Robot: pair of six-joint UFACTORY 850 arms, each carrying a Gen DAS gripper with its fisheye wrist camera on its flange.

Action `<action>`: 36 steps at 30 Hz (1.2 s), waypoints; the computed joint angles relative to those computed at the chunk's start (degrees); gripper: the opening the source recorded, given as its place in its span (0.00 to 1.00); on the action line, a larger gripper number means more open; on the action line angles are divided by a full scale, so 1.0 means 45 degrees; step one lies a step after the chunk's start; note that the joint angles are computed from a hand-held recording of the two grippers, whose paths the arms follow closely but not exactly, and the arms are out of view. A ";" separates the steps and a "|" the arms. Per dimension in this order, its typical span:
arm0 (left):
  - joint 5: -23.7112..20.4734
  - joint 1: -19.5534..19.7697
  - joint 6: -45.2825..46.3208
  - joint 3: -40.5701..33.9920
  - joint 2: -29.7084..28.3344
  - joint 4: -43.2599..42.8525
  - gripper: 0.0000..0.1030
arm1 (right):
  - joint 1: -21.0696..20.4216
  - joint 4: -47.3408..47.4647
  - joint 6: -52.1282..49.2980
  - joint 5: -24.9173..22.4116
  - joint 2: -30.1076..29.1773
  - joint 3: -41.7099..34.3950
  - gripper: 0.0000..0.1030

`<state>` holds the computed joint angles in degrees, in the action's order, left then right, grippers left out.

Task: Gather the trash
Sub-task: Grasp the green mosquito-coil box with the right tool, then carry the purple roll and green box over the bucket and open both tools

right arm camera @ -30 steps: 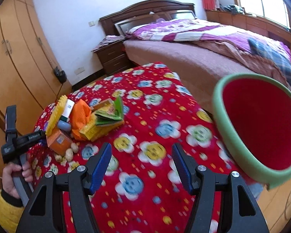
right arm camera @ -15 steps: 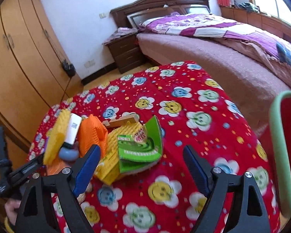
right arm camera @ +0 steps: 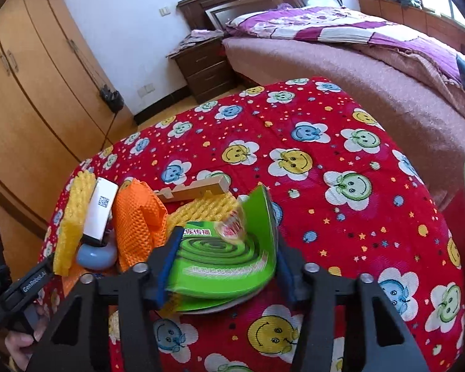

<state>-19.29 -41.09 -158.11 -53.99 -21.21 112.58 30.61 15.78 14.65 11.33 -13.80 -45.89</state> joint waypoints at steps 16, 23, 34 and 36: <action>-0.0433 -0.0474 -0.1546 0.0225 0.0347 0.1962 0.21 | 0.0520 0.3558 -0.1041 0.1715 0.4497 0.4285 0.49; -0.0345 -0.0877 -0.1660 0.0440 0.0923 0.1688 0.21 | 0.0672 0.9084 -0.5790 0.1828 0.6962 0.5948 0.49; -0.0590 -0.2342 0.0398 0.0654 0.2119 -0.0192 0.21 | 0.0283 1.1334 -0.7256 0.2059 1.0160 0.7821 0.49; -0.0654 -0.2595 0.0543 0.0636 0.2269 -0.0343 0.21 | 0.0177 1.0932 -0.6843 0.1967 1.0388 0.7955 0.49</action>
